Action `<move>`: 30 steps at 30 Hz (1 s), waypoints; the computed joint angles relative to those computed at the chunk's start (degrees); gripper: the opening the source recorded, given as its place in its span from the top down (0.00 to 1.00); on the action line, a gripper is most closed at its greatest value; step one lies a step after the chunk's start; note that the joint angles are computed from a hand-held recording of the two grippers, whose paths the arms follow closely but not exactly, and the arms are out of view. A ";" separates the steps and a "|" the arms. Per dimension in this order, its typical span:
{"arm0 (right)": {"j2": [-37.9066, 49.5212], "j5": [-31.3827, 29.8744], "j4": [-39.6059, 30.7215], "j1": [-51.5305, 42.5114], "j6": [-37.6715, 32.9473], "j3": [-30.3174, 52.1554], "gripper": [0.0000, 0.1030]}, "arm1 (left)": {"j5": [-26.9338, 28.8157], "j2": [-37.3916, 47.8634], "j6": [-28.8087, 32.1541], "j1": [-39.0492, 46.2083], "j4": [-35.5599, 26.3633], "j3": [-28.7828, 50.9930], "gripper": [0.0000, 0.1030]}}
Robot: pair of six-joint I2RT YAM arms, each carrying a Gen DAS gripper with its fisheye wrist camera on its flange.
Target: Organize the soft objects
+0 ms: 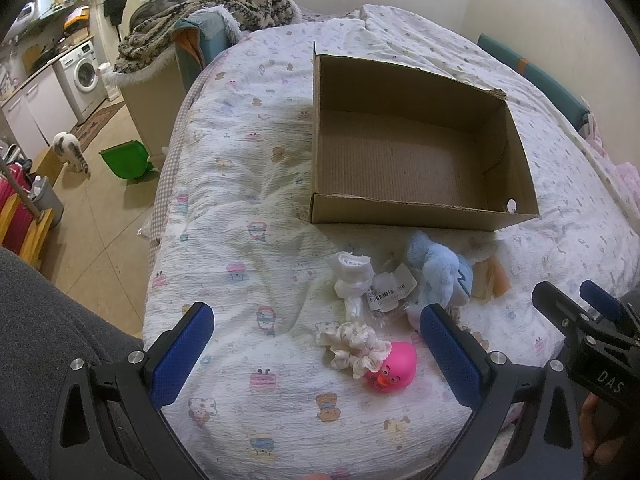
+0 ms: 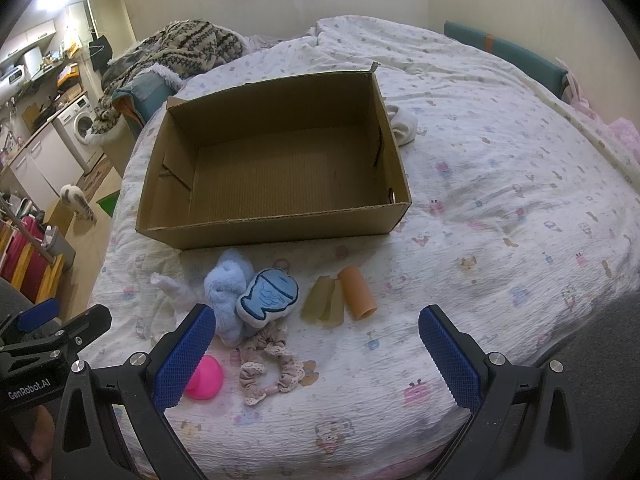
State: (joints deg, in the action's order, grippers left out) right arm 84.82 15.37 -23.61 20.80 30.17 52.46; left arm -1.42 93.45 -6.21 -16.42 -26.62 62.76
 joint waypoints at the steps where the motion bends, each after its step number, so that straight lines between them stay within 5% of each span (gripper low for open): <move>1: -0.01 -0.06 -0.01 -0.05 -0.03 0.01 0.00 | 0.02 0.00 -0.08 -0.02 0.02 -0.04 0.00; 30: 0.56 -0.73 0.75 -0.36 1.49 -0.50 0.00 | 1.75 2.98 -0.30 1.22 -3.82 4.06 0.00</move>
